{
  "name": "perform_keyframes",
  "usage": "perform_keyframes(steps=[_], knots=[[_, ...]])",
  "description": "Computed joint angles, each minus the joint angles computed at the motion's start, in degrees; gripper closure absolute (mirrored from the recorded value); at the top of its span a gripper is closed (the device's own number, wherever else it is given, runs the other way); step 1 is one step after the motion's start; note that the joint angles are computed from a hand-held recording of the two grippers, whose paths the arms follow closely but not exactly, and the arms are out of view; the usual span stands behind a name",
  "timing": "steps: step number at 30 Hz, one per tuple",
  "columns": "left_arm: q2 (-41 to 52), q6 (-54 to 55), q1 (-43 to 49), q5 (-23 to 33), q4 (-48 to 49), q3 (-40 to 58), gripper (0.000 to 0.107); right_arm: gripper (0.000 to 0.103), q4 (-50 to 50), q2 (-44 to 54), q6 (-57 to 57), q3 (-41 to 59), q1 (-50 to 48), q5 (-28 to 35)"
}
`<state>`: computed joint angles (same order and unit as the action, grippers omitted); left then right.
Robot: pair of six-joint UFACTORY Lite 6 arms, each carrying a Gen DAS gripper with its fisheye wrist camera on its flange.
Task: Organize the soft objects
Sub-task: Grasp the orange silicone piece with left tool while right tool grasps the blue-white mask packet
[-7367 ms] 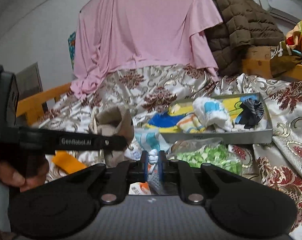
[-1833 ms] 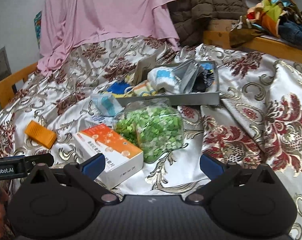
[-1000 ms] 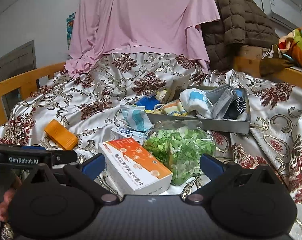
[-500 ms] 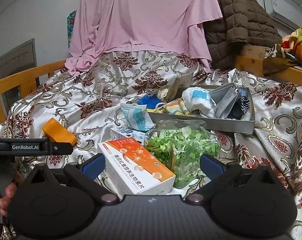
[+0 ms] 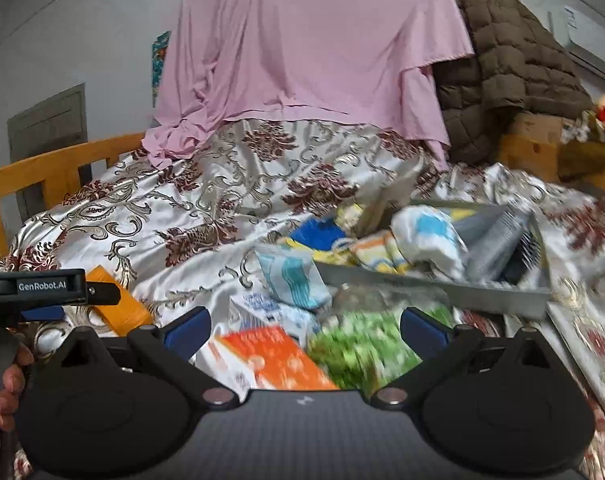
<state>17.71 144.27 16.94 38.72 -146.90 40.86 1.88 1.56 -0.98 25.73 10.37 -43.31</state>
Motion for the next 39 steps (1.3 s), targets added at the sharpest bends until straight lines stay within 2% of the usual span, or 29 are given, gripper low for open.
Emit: perform_keyframes(steps=[5, 9, 15, 23, 29, 32, 34, 36, 39], knots=[[5.74, -3.15, 1.26, -0.05, 1.71, 7.64, 0.005, 0.0, -3.29, 9.35, -1.04, 11.68, 0.25, 2.3], [9.83, -5.31, 1.55, 0.36, 5.22, 12.93, 0.005, 0.0, -1.2, 16.63, -3.76, 21.74, 1.46, 5.4], [12.96, -4.77, 0.61, 0.86, 6.51, 15.76, 0.005, 0.0, 0.19, 25.32, -4.73, 34.42, 0.91, 10.99], [13.59, -2.25, 0.13, 2.11, 5.13, 15.43, 0.007, 0.0, -1.17, 32.85, -3.58, 44.37, 0.5, 19.47], [16.27, -1.42, -0.84, -0.38, 2.89, 18.63, 0.006, 0.0, -0.7, 36.02, -4.01, 48.8, 1.16, 22.79], [16.39, 0.36, -1.23, -0.83, 1.86, 18.66, 0.014, 0.01, -5.58, 36.79, 1.29, 49.43, 0.68, 23.47], [16.34, 1.54, -1.52, -0.97, 0.93, 18.34, 0.023, 0.012, -7.7, 37.29, 3.77, 50.16, 0.4, 24.28], [16.49, -0.24, -1.25, -1.25, 2.53, 18.72, 0.039, 0.016, -7.9, 37.32, 4.28, 50.03, 0.21, 24.01], [16.7, -2.91, -0.78, -1.29, 4.32, 19.05, 0.051, 0.019, -8.44, 37.16, 5.36, 49.61, -0.08, 23.43]])
